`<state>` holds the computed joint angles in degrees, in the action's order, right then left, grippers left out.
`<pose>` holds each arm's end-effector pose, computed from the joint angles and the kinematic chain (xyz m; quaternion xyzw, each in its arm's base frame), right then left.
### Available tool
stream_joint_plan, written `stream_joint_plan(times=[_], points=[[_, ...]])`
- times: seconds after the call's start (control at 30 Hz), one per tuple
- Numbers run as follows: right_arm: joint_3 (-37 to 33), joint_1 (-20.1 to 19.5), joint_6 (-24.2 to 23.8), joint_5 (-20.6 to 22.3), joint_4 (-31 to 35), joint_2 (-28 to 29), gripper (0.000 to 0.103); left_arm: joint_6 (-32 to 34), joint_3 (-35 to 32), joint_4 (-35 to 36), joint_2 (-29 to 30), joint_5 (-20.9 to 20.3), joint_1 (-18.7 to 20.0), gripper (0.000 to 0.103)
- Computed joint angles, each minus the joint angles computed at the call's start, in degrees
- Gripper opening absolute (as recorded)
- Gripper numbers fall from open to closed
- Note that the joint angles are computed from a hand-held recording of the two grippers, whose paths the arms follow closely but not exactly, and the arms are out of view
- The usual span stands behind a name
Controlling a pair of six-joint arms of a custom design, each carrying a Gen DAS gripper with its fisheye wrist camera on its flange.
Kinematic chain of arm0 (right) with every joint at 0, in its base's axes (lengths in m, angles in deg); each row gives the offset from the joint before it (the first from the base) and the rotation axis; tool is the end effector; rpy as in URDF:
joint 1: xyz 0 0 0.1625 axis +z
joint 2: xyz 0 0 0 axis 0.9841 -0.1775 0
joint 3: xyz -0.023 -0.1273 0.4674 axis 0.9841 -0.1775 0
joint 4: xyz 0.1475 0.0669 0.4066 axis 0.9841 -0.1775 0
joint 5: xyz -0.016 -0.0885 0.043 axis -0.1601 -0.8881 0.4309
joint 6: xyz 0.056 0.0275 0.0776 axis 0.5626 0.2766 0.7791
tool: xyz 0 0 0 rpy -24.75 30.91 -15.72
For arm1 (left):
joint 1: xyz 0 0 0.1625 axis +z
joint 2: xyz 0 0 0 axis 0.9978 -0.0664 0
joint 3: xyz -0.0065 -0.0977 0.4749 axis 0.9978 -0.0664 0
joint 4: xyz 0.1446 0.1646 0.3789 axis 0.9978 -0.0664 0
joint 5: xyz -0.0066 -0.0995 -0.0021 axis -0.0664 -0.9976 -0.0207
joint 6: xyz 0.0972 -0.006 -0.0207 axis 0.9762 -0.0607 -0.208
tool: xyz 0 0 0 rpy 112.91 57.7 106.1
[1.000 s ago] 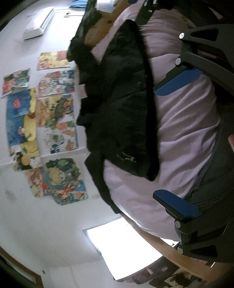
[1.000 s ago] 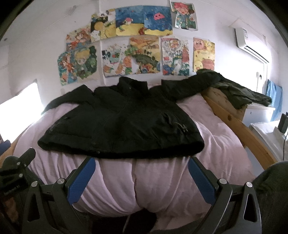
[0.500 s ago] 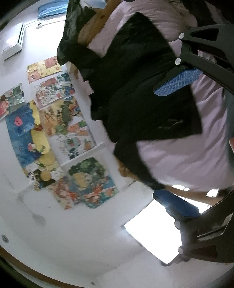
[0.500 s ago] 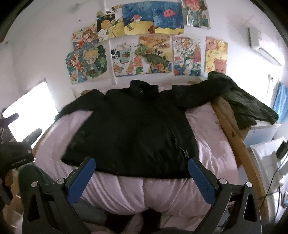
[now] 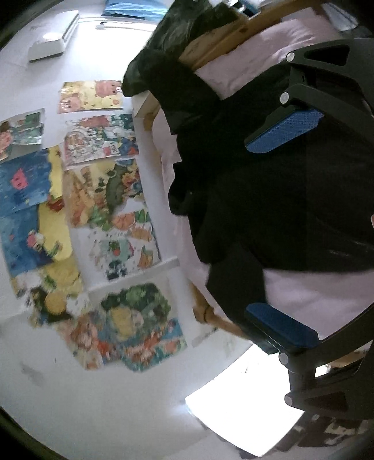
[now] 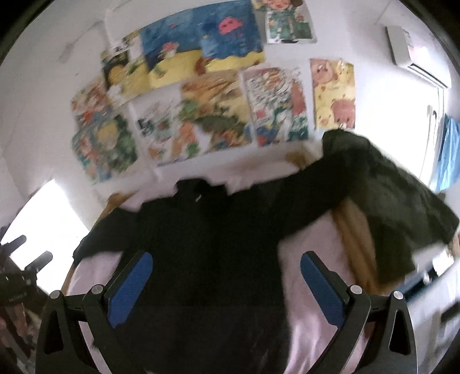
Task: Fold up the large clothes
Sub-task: 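Lower both grippers onto the black jacket and grasp its hem edge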
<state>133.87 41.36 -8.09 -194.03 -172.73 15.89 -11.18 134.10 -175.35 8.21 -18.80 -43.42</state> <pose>0.3937 -0.5287 0.2992 0.0747 -0.8552 0.4595 0.2278 -0.3252 -0.5991 0.4343 0.3353 0.7779 -0.3514 0.3988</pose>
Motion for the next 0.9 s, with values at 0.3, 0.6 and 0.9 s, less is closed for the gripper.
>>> stream_joint_plan(times=[0.3, 0.6, 0.9], points=[[-5.7, -17.8, -11.1, 2.0, -15.4, 1.5, 0.103, 8.3, -18.4, -9.2, 23.6, -11.7, 12.3, 0.102], [-10.0, -27.7, -6.7, 8.3, -16.7, 3.1, 0.103, -1.7, -32.7, 0.1, 36.2, -18.9, 17.8, 0.102], [-16.6, -32.1, -2.0, 12.4, -13.8, 6.4, 0.076, -2.1, -39.7, 1.9, 45.1, -18.0, 18.2, 0.102]])
